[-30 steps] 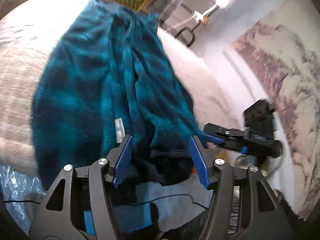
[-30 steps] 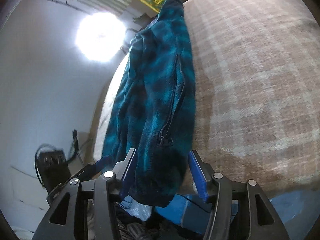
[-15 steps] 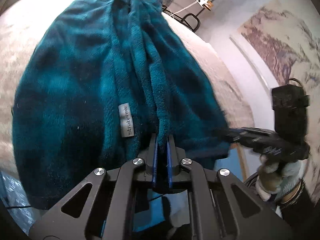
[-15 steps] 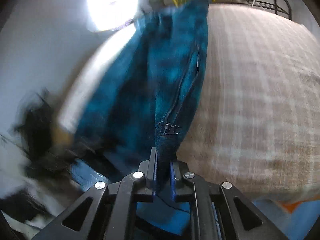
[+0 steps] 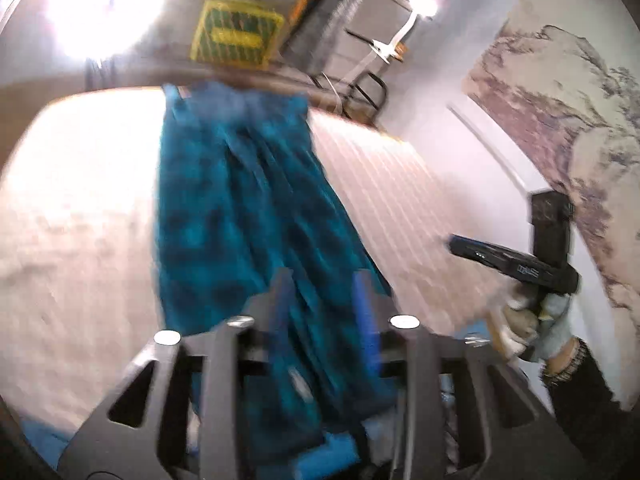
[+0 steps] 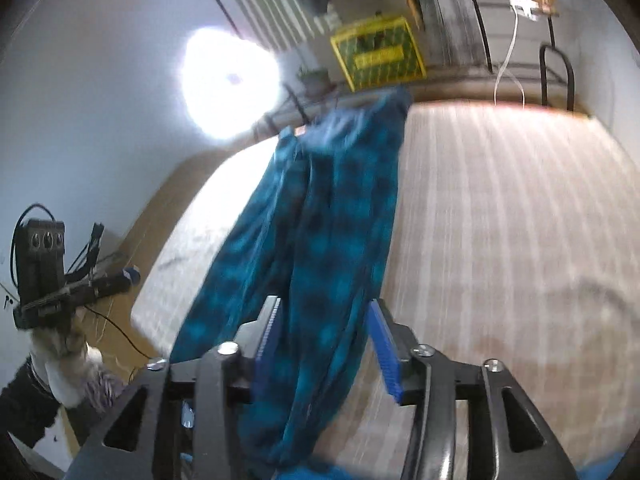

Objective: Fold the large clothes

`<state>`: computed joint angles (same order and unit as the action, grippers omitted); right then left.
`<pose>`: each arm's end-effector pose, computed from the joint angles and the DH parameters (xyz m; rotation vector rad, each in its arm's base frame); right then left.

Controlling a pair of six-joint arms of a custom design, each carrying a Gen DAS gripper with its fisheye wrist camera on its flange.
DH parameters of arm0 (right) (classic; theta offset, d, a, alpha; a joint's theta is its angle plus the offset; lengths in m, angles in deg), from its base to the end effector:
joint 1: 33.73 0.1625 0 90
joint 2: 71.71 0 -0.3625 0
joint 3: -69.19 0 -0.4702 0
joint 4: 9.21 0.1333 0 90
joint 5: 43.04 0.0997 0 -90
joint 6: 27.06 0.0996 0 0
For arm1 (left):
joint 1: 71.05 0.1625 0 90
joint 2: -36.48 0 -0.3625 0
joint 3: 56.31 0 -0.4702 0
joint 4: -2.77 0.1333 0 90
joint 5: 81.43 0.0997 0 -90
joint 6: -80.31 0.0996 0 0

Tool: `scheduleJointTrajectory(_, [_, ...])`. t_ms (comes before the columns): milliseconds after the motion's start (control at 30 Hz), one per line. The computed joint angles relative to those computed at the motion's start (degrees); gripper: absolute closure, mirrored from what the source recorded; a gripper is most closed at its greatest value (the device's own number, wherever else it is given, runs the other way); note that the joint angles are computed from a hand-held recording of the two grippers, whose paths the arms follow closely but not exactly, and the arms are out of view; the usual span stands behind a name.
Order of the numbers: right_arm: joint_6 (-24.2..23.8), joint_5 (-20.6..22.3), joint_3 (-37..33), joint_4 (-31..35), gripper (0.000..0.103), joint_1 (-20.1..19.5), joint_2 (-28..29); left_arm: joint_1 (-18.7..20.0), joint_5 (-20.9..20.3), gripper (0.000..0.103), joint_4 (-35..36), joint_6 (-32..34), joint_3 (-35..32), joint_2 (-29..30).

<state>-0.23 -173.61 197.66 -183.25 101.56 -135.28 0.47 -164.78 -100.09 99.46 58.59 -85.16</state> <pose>0.3892 -0.2889 0.0225 0.2578 -2.5994 0.9226 0.0093 -0.4290 0.4665 0.9331 2.8315 -0.5139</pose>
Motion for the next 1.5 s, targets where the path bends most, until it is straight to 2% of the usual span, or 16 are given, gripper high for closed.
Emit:
scheduleJointTrajectory(33, [-1.8,-0.4,-0.9,-0.9,0.051,-0.6,0.3,-0.1,0.5,0.047,-2.3,0.7,-1.3,2.4])
scheduleJointTrajectory(200, [-9.6,-1.1,-7.0,-3.7,0.051,-6.4,3.0,0.3,2.5,0.044,-11.9,4.7,-8.9,18.7])
scheduleJointTrajectory(300, [-13.3,-1.1,-11.3,-4.2,0.052,-10.4,6.2,1.8,2.5,0.042,-13.7,6.0,-14.8,30.0])
scheduleJointTrajectory(467, [-18.3,0.5,-17.8,-3.5,0.053,-17.8,11.4,5.0,1.5,0.042,-11.6,7.0,-26.2,46.5])
scheduleJointTrajectory(533, [-19.4,2.6,-20.0,-4.4,0.053,-21.1,13.3,5.8,1.8,0.042,-10.5,6.8,-29.0,50.3])
scheduleJointTrajectory(633, [-20.8,6.1,-23.2,-5.8,0.053,-25.1,15.5,7.5,-0.7,0.042,-6.5,6.3,-33.8,55.7])
scheduleJointTrajectory(700, [-21.5,8.0,-25.7,-6.3,0.053,-27.4,17.2,8.2,-2.2,0.043,-7.3,8.1,-33.5,56.3])
scheduleJointTrajectory(767, [-22.0,9.2,-28.3,-5.9,0.053,-29.0,19.1,8.0,-0.6,0.072,-10.3,11.3,-30.9,55.3])
scheduleJointTrajectory(800, [-22.6,9.4,-30.3,-5.1,0.053,-29.7,20.3,7.8,0.6,0.074,-11.9,12.3,-29.4,54.5])
scheduleJointTrajectory(933, [-26.6,7.8,-38.0,-3.5,0.054,-30.0,25.6,8.8,-0.9,0.079,-17.0,16.2,-25.3,52.1])
scheduleJointTrajectory(1000, [-29.6,5.7,-43.6,-2.5,0.055,-29.8,29.6,8.7,-0.6,0.079,-20.0,19.0,-23.0,51.0])
scheduleJointTrajectory(1067, [-31.6,1.7,-49.7,1.9,0.055,-29.4,33.9,8.6,-0.2,0.079,-22.4,20.6,-21.3,50.3])
scheduleJointTrajectory(1133, [-34.1,-1.1,-52.6,3.3,0.055,-28.7,36.1,8.7,-0.8,0.079,-22.7,20.1,-21.3,50.4])
scheduleJointTrajectory(1200, [-34.8,0.3,-51.1,1.3,0.055,-28.7,34.8,9.1,-1.7,0.079,-21.6,19.4,-22.0,50.6])
scheduleJointTrajectory(1333, [-29.8,4.9,-42.3,-4.4,0.055,-29.1,27.7,10.3,-5.6,0.07,-16.9,16.4,-25.5,50.9])
scheduleJointTrajectory(1500, [-23.7,10.3,-28.9,-9.9,0.055,-27.8,17.7,11.2,-9.4,0.07,-15.0,11.7,-27.7,47.3])
